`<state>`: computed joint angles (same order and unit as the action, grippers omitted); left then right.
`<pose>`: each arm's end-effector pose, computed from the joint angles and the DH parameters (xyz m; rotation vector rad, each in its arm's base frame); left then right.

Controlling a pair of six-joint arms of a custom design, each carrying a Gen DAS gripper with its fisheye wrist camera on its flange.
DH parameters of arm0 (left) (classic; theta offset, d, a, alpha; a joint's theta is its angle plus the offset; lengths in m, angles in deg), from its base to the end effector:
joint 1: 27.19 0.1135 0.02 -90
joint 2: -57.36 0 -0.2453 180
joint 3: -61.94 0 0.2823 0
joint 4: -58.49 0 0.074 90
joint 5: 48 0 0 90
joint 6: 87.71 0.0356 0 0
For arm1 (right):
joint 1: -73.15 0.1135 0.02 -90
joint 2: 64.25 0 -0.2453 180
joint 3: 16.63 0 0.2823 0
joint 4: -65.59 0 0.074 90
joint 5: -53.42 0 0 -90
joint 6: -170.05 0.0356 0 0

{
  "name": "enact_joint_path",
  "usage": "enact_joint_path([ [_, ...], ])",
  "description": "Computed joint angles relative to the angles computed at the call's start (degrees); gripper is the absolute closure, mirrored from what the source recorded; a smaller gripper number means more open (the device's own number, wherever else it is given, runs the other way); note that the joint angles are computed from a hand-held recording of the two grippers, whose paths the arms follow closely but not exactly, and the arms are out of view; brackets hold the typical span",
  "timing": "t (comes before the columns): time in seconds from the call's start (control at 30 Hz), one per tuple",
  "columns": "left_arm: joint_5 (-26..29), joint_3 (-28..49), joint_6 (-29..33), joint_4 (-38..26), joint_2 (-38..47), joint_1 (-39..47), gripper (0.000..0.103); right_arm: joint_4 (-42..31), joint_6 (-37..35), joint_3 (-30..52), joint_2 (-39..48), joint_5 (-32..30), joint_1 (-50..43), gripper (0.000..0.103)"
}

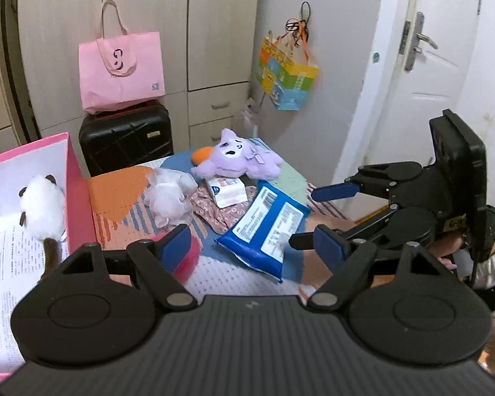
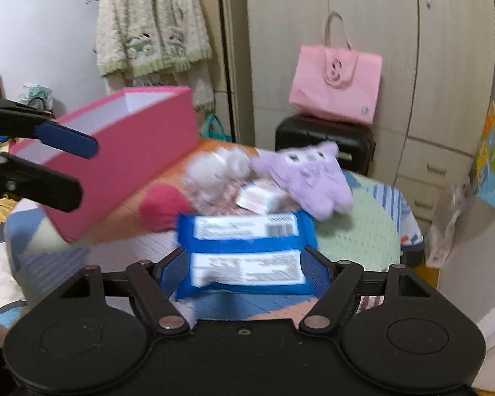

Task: Organize soft objects
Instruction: 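Move the right tool to the blue wet-wipes pack and close on it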

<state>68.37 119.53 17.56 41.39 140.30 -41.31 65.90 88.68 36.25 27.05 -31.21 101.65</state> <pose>0.3095 -0.0942 0.1646 0.7988 2.1266 -0.5194 0.2941 0.1559 0.1158 -0.3366 2.2187 0.2478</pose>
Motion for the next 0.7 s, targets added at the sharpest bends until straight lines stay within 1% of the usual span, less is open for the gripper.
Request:
enact_joint_path([
  [0.07, -0.8, -0.1, -1.2, 2.8, 2.1, -1.2, 0.022, 1.3, -0.9, 0.6, 2.5, -0.8, -1.4, 0.024],
  [0.13, -1.2, 0.6, -2.4, 3.9, 4.4, -2.0, 0.022, 3.1, -1.5, 1.0, 4.5, -1.0, -2.5, 0.024],
  [0.2, -1.3, 1.4, -5.9, 5.8, 7.3, -2.3, 0.024, 5.2, -1.2, 0.9, 5.8, -2.3, -3.8, 0.024],
  [0.23, -1.6, 2.2, -7.3, 6.5, 9.1, -2.6, 0.026, 6.0, -1.0, 0.9, 6.3, -3.7, -4.7, 0.024],
  [0.27, -2.2, 2.9, -8.8, 6.9, 10.9, -2.9, 0.032, 6.4, -0.7, 1.2, 7.0, -5.2, -5.8, 0.024],
  [0.37, -3.7, 5.1, -11.8, 6.8, 15.6, -3.7, 0.043, 6.4, 0.9, 2.6, 9.3, -8.8, -8.3, 0.024],
  [0.4, -3.5, 5.7, -13.0, 6.5, 17.0, -3.6, 0.045, 6.5, 1.2, 2.7, 9.6, -9.9, -8.9, 0.024],
  [0.47, -1.6, 6.9, -15.3, 5.7, 19.3, -2.9, 0.054, 7.0, 2.0, 2.6, 10.1, -12.5, -10.0, 0.024],
  [0.5, -0.3, 7.2, -16.7, 6.0, 20.1, -2.5, 0.057, 7.0, 2.2, 2.5, 10.2, -13.7, -10.4, 0.025],
  [0.53, 0.9, 6.9, -18.1, 6.7, 20.5, -1.9, 0.064, 6.7, 2.0, 2.5, 10.2, -14.8, -10.7, 0.026],
  [0.57, 2.1, 6.8, -19.7, 7.8, 21.1, -1.5, 0.074, 6.9, 1.6, 2.2, 10.0, -15.8, -10.9, 0.033],
  [0.6, 2.9, 6.9, -20.6, 8.4, 21.7, -1.4, 0.078, 7.3, 1.6, 1.8, 9.9, -16.5, -11.0, 0.039],
  [0.63, 3.6, 6.7, -21.3, 9.4, 22.1, -1.2, 0.08, 7.7, 1.7, 1.4, 9.7, -16.8, -10.9, 0.042],
  [0.7, 2.1, 5.5, -21.2, 12.1, 22.1, -1.9, 0.086, 8.6, 1.8, 0.3, 9.2, -15.6, -10.3, 0.049],
])
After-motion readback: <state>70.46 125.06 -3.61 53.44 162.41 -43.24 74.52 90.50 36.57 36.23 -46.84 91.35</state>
